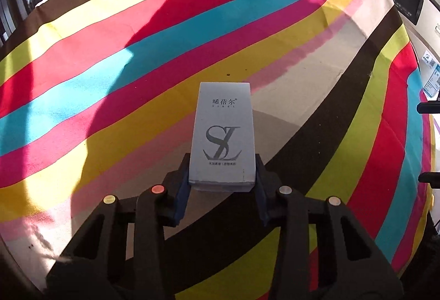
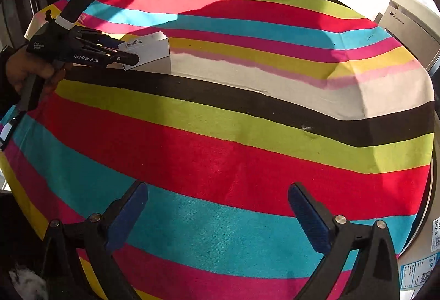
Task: Organize objects
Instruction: 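Carry the SL box with the left gripper toward the cardboard box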
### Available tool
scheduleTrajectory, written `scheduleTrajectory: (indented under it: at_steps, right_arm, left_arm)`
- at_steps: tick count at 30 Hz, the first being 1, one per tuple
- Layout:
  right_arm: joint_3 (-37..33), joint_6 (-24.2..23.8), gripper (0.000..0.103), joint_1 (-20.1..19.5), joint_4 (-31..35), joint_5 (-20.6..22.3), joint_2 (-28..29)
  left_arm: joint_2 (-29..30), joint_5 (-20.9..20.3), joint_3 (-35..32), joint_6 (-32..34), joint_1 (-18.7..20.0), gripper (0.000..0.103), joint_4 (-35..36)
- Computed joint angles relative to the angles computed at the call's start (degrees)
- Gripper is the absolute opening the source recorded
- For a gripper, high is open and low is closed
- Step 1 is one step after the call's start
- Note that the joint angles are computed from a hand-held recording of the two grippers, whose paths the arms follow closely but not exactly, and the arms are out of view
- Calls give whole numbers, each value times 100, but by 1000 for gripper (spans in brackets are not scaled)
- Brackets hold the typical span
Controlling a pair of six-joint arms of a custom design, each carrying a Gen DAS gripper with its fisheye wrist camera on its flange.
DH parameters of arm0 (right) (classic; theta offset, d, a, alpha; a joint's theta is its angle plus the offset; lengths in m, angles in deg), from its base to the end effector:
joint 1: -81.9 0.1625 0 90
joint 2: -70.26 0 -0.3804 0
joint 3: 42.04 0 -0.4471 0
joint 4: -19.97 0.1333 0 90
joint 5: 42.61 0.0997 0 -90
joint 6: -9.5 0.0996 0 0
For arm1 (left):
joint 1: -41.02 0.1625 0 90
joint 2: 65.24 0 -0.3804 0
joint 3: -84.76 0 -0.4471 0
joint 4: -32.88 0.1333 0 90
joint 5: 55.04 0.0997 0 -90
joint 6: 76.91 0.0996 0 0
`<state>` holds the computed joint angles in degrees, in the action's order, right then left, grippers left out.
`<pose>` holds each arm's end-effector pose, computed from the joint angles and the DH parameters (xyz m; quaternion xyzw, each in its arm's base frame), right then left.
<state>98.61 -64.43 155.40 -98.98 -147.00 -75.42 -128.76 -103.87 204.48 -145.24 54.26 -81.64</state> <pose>0.0280 -0.2876 0.3919 0.4238 -0.8497 0.1192 0.2901 -0.4059 -0.2998 0.0153 0.1619 0.8911 -0.2460 0.3452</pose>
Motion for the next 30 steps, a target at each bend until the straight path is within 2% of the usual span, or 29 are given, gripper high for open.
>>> scheduleTrajectory:
  at_steps: [4, 6, 11, 14, 16, 18, 21, 24, 28, 30]
  right_arm:
    - [-205, -33, 103, 272, 215, -104, 425]
    - [-247, -301, 103, 363, 185, -74, 579]
    - [-352, -1115, 102, 571, 307, -67, 926]
    - [-463, -1558, 93, 633, 560, -53, 1142]
    - [-590, -1845, 78, 646, 866, -42, 1294]
    - [-534, -2202, 75, 681, 907, -114, 1300]
    - [-481, -2643, 75, 734, 1032, -231, 1277]
    - [-554, -2697, 75, 787, 1248, -195, 1352]
    - [-646, -2689, 74, 831, 1561, -193, 1444]
    - [-657, -2703, 69, 853, 1805, -265, 1437]
  left_arm:
    - [14, -259, 129, 1042, -154, 45, -867]
    - [82, -535, 130, 1666, -230, 45, -1257]
    - [366, -1168, -41, 2886, -347, 45, -1638]
    - [536, -1306, -145, 3554, -418, 45, -1692]
    - [618, -1341, -223, 3926, -443, 45, -1580]
    - [632, -1415, -233, 4206, -442, 45, -1619]
    - [667, -1490, -280, 4560, -471, 45, -1620]
    - [761, -1620, -374, 4953, -524, 45, -1560]
    - [833, -1666, -449, 5110, -526, 45, -1636]
    - [872, -1703, -433, 5210, -525, 45, -1757]
